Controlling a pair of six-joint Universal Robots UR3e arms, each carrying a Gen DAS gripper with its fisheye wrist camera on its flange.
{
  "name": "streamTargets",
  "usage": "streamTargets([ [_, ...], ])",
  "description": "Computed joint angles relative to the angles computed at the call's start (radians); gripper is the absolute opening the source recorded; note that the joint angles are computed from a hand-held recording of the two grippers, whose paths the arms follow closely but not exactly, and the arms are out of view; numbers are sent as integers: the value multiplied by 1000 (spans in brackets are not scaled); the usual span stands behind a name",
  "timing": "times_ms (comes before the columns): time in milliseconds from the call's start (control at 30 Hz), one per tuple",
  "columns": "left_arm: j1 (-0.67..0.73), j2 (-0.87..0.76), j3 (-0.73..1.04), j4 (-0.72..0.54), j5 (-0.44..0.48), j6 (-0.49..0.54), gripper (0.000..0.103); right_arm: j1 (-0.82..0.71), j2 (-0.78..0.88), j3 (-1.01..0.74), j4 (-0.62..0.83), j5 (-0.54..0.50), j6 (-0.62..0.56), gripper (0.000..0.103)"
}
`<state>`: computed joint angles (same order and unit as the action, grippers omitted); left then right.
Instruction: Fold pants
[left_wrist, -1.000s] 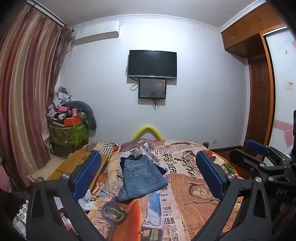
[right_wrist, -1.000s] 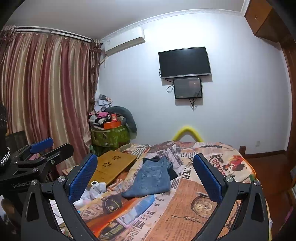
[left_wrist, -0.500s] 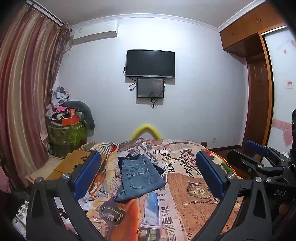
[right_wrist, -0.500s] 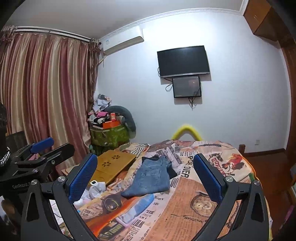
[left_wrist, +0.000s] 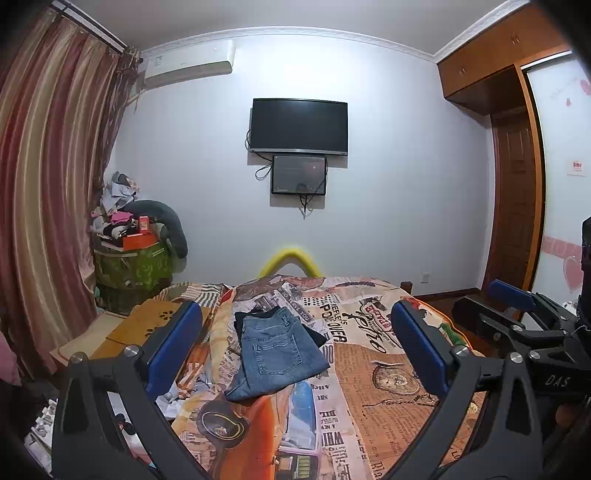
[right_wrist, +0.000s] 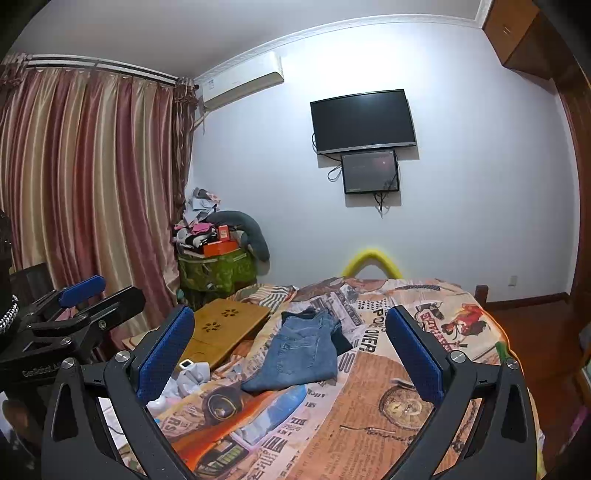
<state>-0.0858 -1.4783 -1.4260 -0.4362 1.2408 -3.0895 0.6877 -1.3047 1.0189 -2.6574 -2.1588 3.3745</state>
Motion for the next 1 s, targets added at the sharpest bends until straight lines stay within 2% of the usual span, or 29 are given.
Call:
streamTargets([
  [267,0,1,-6,6,2,2,103,1,1,2,6,-5,8,103],
  [633,42,-3,24,-79,-78,10,103,1,1,1,9,-4,10,103],
  [1000,51,3,6,-61,-81,16,103,-9,-1,12,13,8,21,103],
])
